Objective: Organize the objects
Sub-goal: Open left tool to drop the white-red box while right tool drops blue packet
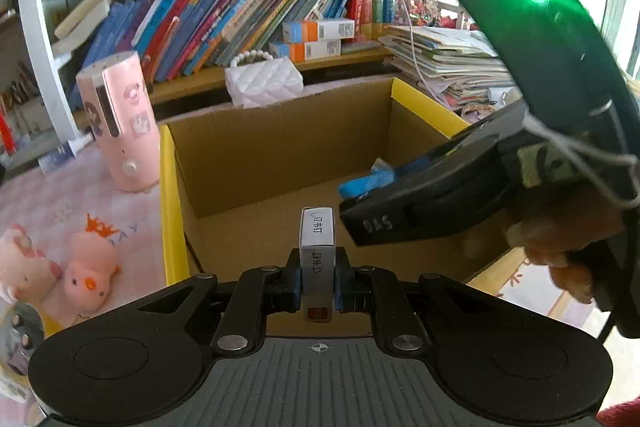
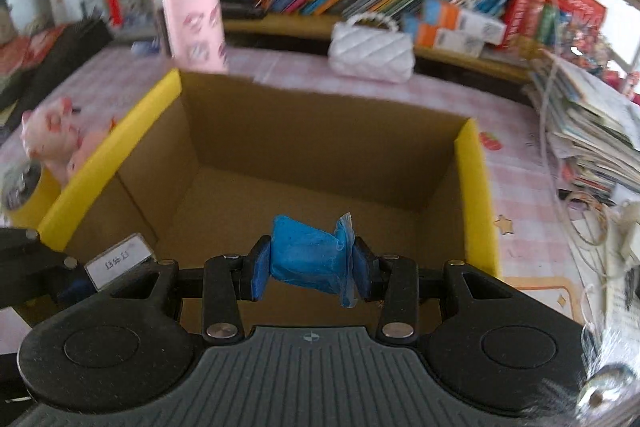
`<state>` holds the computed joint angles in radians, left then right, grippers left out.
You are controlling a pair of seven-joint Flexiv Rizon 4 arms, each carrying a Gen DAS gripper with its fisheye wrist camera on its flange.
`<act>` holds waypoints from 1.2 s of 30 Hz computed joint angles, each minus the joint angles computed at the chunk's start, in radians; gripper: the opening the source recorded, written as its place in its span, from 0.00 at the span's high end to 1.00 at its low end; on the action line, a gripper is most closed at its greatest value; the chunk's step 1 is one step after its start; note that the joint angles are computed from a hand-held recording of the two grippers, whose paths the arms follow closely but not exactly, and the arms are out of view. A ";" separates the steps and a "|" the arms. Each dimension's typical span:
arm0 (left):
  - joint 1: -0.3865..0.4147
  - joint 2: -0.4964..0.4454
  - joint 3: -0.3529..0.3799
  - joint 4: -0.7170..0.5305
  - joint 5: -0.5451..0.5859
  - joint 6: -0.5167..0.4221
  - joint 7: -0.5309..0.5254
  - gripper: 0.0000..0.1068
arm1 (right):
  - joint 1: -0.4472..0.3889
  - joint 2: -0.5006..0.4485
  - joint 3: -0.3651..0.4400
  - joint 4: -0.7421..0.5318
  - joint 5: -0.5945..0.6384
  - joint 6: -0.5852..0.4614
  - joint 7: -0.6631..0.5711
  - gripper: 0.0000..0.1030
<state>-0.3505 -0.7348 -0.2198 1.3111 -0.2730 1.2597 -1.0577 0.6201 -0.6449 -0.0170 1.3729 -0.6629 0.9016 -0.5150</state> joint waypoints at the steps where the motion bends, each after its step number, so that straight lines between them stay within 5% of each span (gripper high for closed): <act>1: 0.004 0.001 -0.006 0.002 -0.006 -0.006 -0.001 0.87 | -0.006 -0.006 0.010 -0.009 0.013 -0.007 -0.016 0.63; 11: 0.010 0.000 -0.012 -0.003 -0.030 -0.030 -0.011 0.87 | -0.021 -0.018 0.047 -0.044 0.119 -0.054 -0.092 0.63; 16: 0.021 0.016 -0.028 0.038 -0.029 0.047 0.002 0.72 | -0.005 -0.008 0.023 -0.030 0.103 -0.050 -0.050 0.57; 27: 0.194 0.087 -0.272 0.235 -0.085 0.313 0.130 0.37 | 0.072 0.116 -0.066 0.144 -0.181 -0.011 0.342 0.42; 36: 0.377 0.145 -0.444 0.400 0.009 0.438 0.086 0.29 | 0.159 0.210 -0.047 0.236 -0.460 -0.276 0.685 0.35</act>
<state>0.0265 -0.5903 -0.6641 1.7112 -0.2642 1.6974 -0.9718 0.7786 -0.4350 -0.0638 1.6092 -1.1232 0.6252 0.1703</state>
